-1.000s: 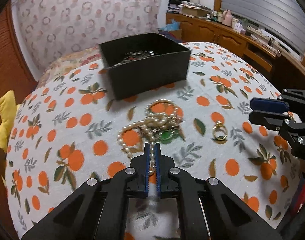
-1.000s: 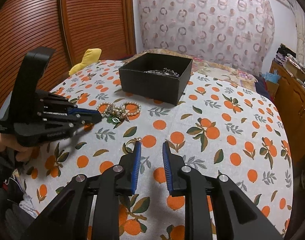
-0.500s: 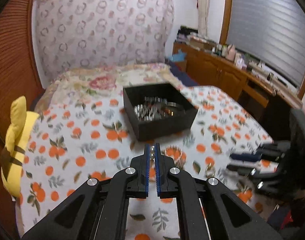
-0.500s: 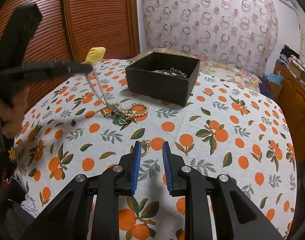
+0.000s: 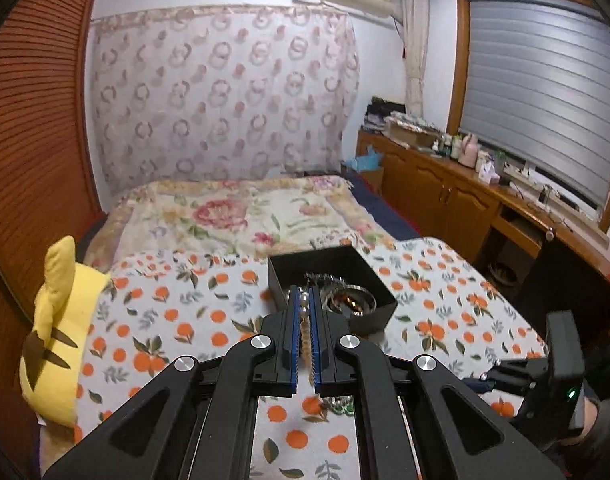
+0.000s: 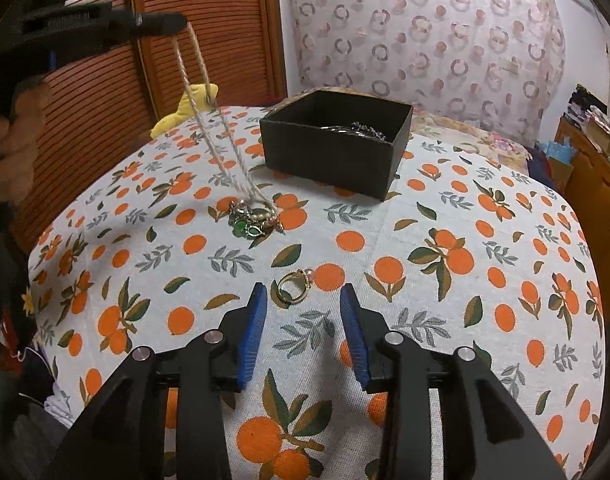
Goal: Organize jewelry
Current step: 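Grasp the gold ring with the right tool while the left tool carries the pearls to the box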
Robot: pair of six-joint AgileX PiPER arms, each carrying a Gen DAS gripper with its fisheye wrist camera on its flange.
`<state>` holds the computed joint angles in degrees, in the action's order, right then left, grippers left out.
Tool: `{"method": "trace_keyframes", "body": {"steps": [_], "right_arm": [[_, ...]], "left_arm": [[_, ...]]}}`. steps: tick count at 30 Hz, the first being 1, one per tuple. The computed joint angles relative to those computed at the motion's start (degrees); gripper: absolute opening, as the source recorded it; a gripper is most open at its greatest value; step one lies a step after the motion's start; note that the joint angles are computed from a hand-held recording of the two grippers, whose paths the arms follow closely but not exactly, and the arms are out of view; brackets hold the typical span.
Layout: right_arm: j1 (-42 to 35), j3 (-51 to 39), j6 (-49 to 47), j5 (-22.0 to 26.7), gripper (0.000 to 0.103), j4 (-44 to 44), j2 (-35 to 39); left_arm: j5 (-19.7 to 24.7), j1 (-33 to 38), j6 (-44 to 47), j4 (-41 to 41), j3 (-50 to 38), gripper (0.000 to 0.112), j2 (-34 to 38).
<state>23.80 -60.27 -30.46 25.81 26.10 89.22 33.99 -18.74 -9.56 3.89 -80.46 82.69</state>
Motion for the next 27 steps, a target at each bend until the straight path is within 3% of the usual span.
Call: {"method": "trace_keyframes", "body": {"steps": [15, 25, 27], "right_arm": [[0.1, -3.9, -1.0, 2.5, 0.040, 0.4, 3.8], [4.3, -8.3, 8.0, 3.6, 0.040, -12.5, 7.4], [4.3, -8.6, 7.5, 4.1, 0.025, -12.4, 7.5]], "left_arm": [[0.8, 1.5, 0.1, 0.7, -2.2, 0.004, -3.9], [2.1, 2.2, 0.8, 0.7, -4.2, 0.004, -5.3], [2.0, 1.9, 0.5, 1.1, -3.9, 0.004, -5.4]]}}
